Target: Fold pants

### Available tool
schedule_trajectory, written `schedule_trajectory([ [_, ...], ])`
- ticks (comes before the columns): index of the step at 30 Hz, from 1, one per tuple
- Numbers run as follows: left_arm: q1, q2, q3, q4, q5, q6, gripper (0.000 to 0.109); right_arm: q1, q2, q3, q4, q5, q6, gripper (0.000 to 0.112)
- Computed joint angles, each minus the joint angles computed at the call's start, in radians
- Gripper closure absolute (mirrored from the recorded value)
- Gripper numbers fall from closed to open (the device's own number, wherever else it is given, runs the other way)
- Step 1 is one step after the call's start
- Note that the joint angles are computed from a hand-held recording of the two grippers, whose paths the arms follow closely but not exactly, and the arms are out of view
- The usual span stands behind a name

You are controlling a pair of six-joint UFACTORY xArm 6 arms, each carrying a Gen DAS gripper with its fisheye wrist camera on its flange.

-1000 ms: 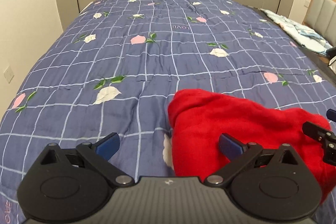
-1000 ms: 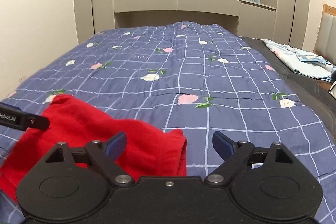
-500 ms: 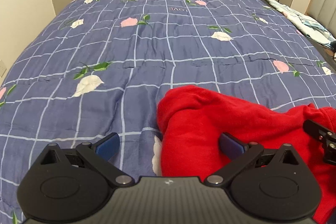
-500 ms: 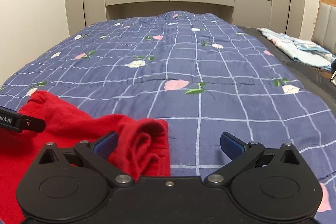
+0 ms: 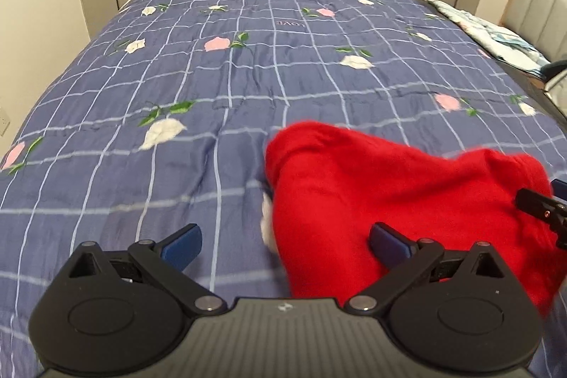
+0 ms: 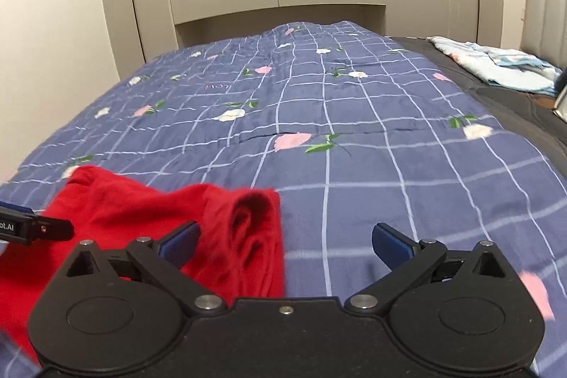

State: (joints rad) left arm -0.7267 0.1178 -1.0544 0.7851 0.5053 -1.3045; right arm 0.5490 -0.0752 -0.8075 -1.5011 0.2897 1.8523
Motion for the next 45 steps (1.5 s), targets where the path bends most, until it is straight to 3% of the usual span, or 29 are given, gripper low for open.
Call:
schedule_trajectory([
  [5, -0.055, -0.068, 0.072, 0.039, 0.035, -0.077, 0.006, 0.061, -0.119, 0.135, 0.159, 0.042, -0.09, 0.01],
  [9, -0.083, -0.097, 0.112, 0.017, 0.05, -0.13, 0.006, 0.091, -0.179, 0.206, 0.203, 0.054, -0.037, 0.01],
  [12, -0.091, -0.127, 0.14, 0.006, 0.053, -0.162, 0.006, 0.134, -0.209, 0.23, 0.277, 0.111, -0.093, 0.01],
  [21, -0.103, -0.196, 0.214, -0.05, 0.043, -0.229, 0.006, 0.199, -0.255, 0.277, 0.332, 0.185, -0.094, 0.01],
  [25, -0.116, -0.23, 0.212, 0.023, 0.08, -0.282, 0.006, 0.254, -0.264, 0.276, 0.366, 0.259, -0.115, 0.01],
  [29, -0.116, -0.213, 0.201, -0.039, 0.107, -0.246, 0.006, 0.297, -0.252, 0.276, 0.312, 0.317, -0.04, 0.01],
  [34, -0.109, -0.214, 0.228, -0.052, 0.071, -0.289, 0.006, 0.337, -0.237, 0.282, 0.211, 0.37, 0.067, 0.01],
  [45, -0.098, -0.218, 0.254, -0.049, 0.035, -0.31, 0.006, 0.336, -0.235, 0.288, 0.175, 0.366, 0.113, 0.01],
])
